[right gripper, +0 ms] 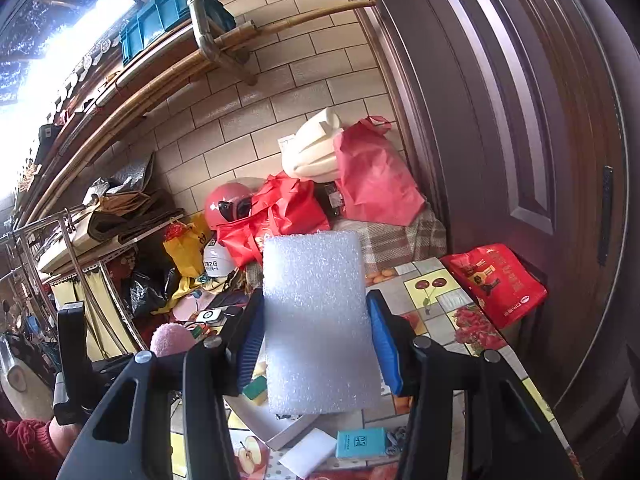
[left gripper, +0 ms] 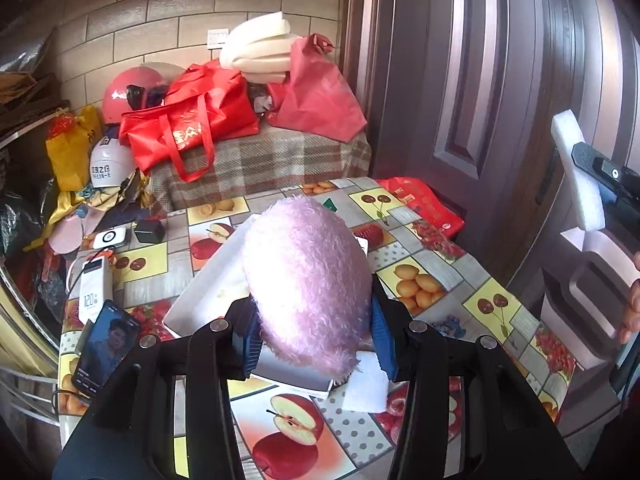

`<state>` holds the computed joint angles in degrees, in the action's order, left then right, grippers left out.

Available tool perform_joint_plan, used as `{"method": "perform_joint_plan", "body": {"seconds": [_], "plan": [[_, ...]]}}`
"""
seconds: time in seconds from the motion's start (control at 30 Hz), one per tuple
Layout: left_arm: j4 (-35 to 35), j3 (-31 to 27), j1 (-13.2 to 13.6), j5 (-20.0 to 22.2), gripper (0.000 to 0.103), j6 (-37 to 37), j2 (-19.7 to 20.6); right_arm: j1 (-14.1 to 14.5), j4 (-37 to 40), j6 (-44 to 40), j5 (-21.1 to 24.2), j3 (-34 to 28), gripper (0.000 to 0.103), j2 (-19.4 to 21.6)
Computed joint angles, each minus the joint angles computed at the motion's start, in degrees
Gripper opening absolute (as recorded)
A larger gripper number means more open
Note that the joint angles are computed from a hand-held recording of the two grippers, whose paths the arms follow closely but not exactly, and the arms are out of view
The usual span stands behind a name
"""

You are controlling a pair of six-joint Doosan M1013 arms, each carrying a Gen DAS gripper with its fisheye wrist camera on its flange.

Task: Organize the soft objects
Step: 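Carry the pink ball and white foam block over the tray with both grippers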

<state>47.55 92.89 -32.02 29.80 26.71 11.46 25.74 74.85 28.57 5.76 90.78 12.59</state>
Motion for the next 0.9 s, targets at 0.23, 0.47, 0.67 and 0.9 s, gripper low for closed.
{"method": "perform_joint_plan", "body": {"seconds": [0.23, 0.47, 0.67, 0.9], "plan": [[3.2, 0.5, 0.5, 0.5, 0.045, -4.4, -0.8, 0.5, -8.4, 7.9, 1.5, -1.1, 0.05, 0.9], [5.0, -1.3, 0.9, 1.2, 0.045, -4.4, -0.4, 0.4, -10.9, 10.1, 1.4, -2.0, 0.05, 1.0], [9.4, -1.6, 1.0, 0.7, 0.045, -9.2, -0.6, 0.8, -14.5, 12.6, 1.3, -3.9, 0.05, 2.0], [6.2, -1.7, 2.1, 1.5, 0.045, -7.8, 0.1, 1.1, -22.8, 20.8, 3.2, -5.5, 0.05, 3.4]]}}
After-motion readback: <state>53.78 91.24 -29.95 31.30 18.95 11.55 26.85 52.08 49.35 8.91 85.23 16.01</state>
